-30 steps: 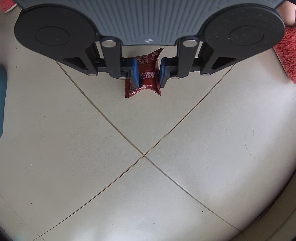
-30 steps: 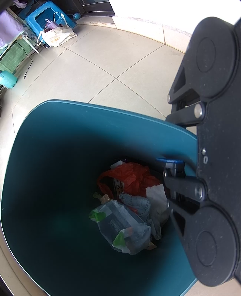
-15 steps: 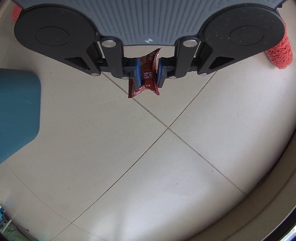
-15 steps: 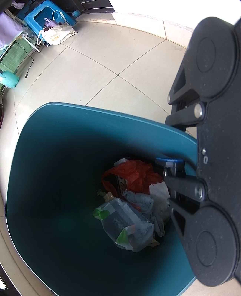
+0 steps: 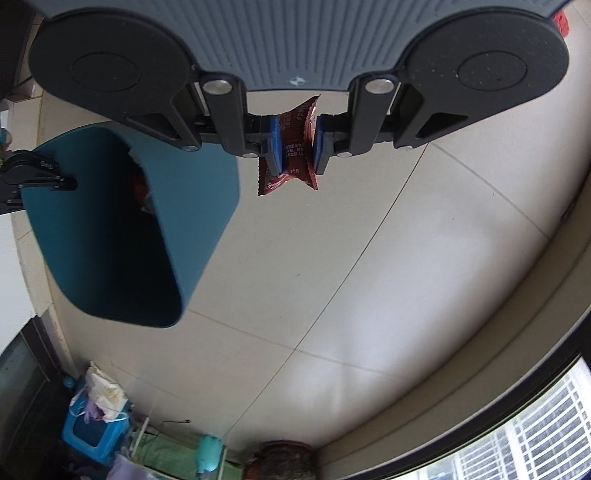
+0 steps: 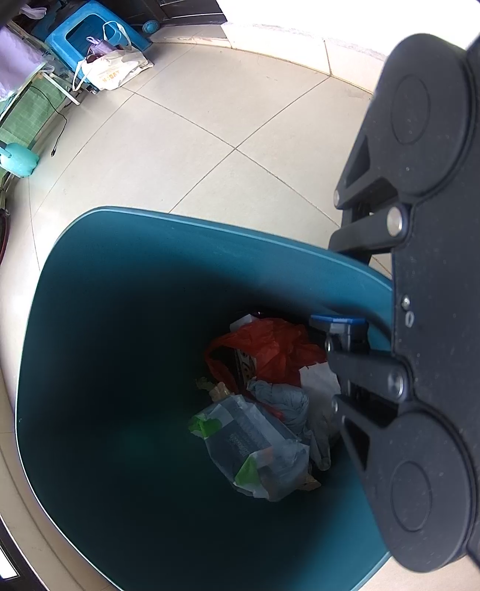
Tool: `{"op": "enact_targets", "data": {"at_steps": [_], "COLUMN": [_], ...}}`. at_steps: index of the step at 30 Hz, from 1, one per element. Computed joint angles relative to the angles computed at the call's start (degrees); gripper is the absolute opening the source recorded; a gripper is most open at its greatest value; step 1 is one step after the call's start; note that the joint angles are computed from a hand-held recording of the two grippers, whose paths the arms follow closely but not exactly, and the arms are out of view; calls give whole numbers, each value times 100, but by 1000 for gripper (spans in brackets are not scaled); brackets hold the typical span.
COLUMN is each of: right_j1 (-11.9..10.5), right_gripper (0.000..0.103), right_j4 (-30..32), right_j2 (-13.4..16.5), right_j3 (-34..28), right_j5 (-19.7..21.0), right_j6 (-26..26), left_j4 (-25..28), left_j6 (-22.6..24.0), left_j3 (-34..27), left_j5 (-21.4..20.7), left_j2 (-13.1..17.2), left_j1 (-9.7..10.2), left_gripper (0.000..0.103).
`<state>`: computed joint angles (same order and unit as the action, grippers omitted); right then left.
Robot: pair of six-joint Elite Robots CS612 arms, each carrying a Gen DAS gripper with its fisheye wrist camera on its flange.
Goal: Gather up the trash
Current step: 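Lift the red packet and carry it over the wastebasket, then open the left gripper to drop the red packet into the wastebasket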
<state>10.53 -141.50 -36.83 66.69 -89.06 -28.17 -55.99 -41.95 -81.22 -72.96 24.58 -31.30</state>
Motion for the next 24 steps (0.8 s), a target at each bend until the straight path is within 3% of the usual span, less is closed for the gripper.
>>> {"op": "enact_targets", "data": {"at_steps": [4,10,24], "right_j1": [-10,-29,-64], "right_gripper": [14,14,14], "right_j4": [18,18,37], "right_j2": [0,-12,-40], "right_j3": [-13,-3,9], "right_j5": [42,112,257], "right_j6": [24,12,11], "left_j4": [-702,-1417,-1600], "left_j6": [521,1043,1214], "left_j3": [598,1268,2806], "left_j5": [17,-140,-506], "left_j2": [-258,-347,-720], "left_j1": [-145,-248,-278], "left_gripper": [16,16,16]}}
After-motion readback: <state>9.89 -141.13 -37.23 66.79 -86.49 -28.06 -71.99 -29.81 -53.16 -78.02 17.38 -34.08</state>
